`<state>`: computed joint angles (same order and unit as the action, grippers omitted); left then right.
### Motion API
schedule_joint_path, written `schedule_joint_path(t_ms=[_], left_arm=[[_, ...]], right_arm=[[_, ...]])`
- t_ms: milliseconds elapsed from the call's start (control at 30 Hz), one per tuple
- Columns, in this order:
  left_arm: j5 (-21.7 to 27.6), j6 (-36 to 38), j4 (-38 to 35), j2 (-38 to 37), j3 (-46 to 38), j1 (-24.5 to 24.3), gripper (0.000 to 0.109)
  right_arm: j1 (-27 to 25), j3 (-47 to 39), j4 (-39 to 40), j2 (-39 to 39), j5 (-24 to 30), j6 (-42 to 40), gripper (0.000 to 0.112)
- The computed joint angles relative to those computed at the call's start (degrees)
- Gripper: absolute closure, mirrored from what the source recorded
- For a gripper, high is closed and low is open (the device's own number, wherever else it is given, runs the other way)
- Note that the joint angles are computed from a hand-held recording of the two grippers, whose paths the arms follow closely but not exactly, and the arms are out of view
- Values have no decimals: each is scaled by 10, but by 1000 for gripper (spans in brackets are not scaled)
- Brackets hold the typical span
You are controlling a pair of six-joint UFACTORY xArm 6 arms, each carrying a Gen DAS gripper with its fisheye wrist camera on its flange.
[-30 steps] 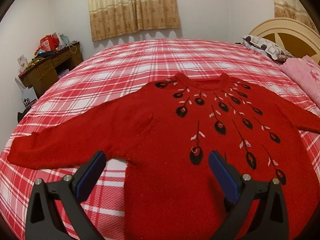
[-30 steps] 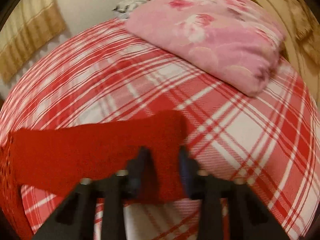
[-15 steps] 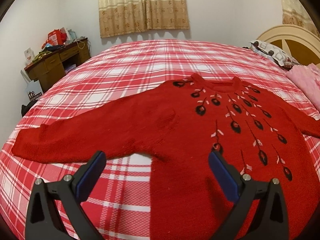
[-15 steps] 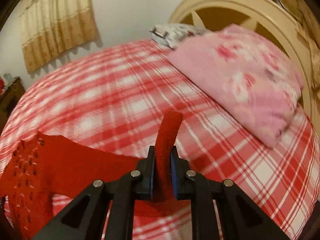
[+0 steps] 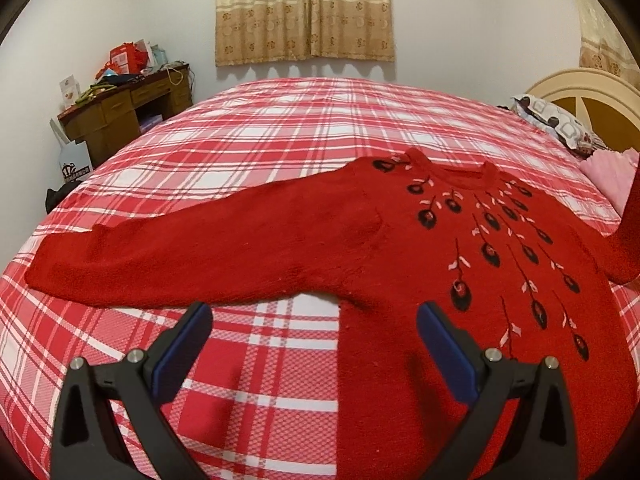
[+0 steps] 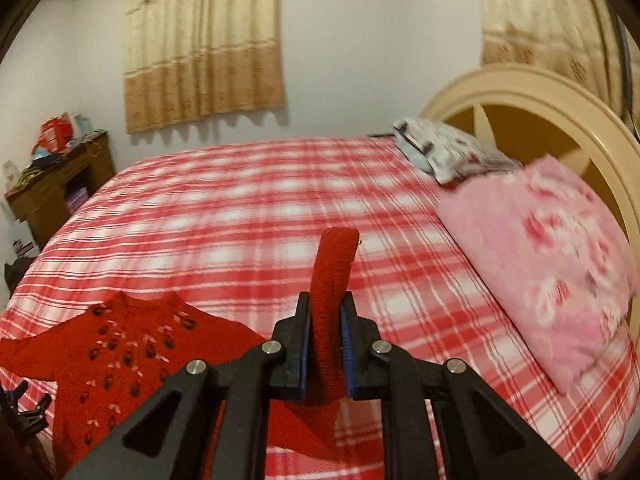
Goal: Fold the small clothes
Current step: 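Lift the sleeve cuff with the right tool and fold it across the sweater body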
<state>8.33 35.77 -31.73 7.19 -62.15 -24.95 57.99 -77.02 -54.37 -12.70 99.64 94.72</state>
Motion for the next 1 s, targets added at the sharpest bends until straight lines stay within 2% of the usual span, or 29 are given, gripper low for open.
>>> schedule_joint_path(t_ms=[167, 600, 1000], left_arm=[[-10, -3, 11, 4, -1, 1, 6], [2, 2, 2, 11, -5, 14, 6], [11, 14, -20, 16, -6, 23, 6]], right_arm=[[-18, -75, -18, 58, -30, -65, 99], [-43, -239, -40, 186, -106, -166, 99], [-67, -474, -34, 357, -158, -284, 99]])
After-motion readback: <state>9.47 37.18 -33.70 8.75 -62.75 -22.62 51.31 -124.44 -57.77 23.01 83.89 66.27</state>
